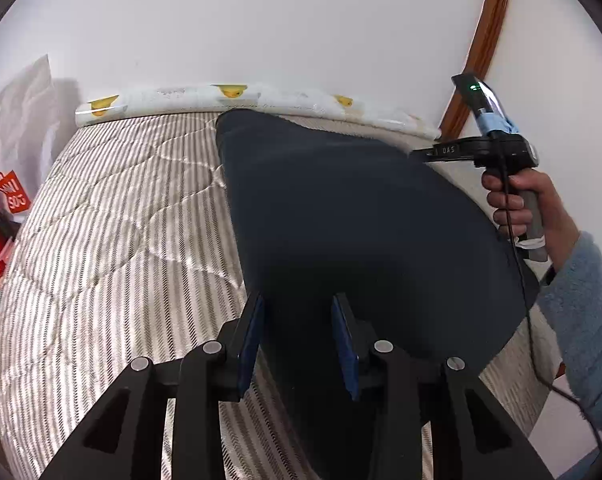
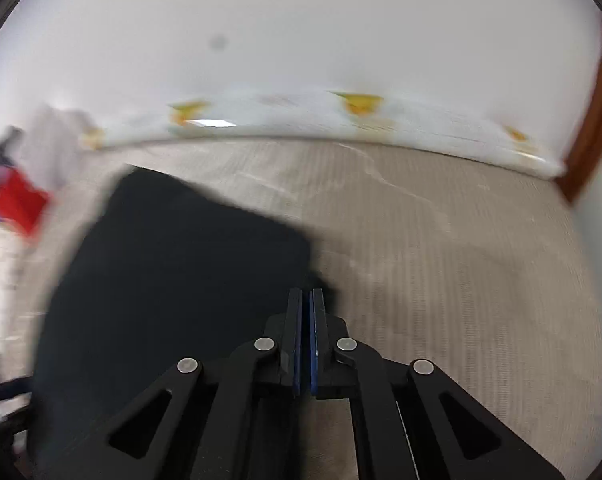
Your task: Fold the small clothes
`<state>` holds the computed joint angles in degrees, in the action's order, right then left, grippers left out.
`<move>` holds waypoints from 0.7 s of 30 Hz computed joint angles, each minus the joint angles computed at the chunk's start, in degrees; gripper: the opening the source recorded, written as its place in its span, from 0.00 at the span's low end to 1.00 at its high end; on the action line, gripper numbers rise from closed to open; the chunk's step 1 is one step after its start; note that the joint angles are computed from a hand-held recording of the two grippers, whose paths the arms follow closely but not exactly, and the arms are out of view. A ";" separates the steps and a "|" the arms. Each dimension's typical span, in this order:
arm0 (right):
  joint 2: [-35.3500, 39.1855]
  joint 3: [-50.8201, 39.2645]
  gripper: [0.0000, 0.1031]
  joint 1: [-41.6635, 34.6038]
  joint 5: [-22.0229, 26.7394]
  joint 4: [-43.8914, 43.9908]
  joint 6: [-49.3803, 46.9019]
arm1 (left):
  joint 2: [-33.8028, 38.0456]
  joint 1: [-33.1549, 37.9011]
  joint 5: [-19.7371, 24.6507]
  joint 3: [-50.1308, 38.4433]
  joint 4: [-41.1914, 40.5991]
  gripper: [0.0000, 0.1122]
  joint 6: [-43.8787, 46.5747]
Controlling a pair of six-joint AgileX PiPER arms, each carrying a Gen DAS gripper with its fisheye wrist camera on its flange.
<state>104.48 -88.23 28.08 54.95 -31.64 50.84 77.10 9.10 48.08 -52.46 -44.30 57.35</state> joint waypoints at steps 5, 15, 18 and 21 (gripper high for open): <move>-12.71 12.29 0.02 -0.06 -7.66 2.11 1.97 | -0.51 1.03 1.17 0.27 -0.97 0.29 -0.29; -29.44 32.92 0.30 9.47 -15.32 1.27 11.76 | -3.26 1.75 2.47 1.37 -0.13 0.29 -3.07; -32.63 37.32 0.30 11.67 -18.08 0.49 16.33 | -4.11 2.05 3.00 1.84 0.27 0.30 -3.57; -33.88 39.41 0.30 11.95 -20.78 0.41 18.52 | -5.37 1.67 2.70 2.59 1.22 0.30 -4.37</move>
<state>70.60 -48.82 40.03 34.17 -31.23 69.35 71.72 10.77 50.79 -49.87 -43.08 52.98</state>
